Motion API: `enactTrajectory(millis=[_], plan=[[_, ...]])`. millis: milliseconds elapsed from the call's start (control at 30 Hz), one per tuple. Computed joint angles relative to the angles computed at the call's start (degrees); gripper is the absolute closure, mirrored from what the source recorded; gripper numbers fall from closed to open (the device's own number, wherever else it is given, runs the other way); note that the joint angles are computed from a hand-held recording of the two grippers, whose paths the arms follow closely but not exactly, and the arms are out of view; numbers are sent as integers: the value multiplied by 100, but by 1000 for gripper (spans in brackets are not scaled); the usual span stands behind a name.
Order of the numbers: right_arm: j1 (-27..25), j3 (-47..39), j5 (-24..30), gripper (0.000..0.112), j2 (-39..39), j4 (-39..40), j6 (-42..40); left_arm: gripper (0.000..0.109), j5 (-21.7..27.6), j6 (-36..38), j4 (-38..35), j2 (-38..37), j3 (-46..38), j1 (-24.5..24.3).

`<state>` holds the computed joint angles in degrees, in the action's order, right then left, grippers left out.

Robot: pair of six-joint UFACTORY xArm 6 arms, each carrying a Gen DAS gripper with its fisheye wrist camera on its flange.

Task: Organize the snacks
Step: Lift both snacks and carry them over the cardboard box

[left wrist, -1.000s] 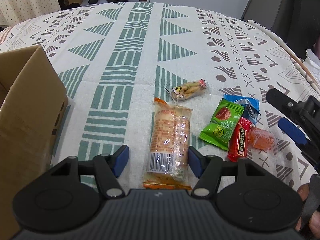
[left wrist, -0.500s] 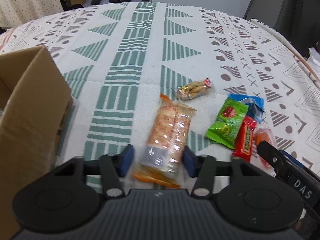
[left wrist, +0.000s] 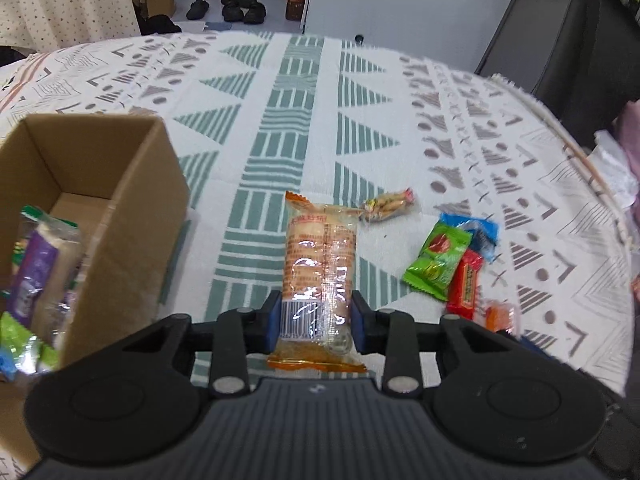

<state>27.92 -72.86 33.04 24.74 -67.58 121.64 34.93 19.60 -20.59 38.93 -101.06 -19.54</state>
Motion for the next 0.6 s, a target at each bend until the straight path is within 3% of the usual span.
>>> enactTrajectory(millis=[233, 600], plan=[[280, -175, 298, 94, -171, -99, 125, 75, 5, 528, -819, -660, 544, 228], [672, -1141, 791, 94, 84, 170, -550, 75, 14, 940, -1433, -1075, 819, 532]])
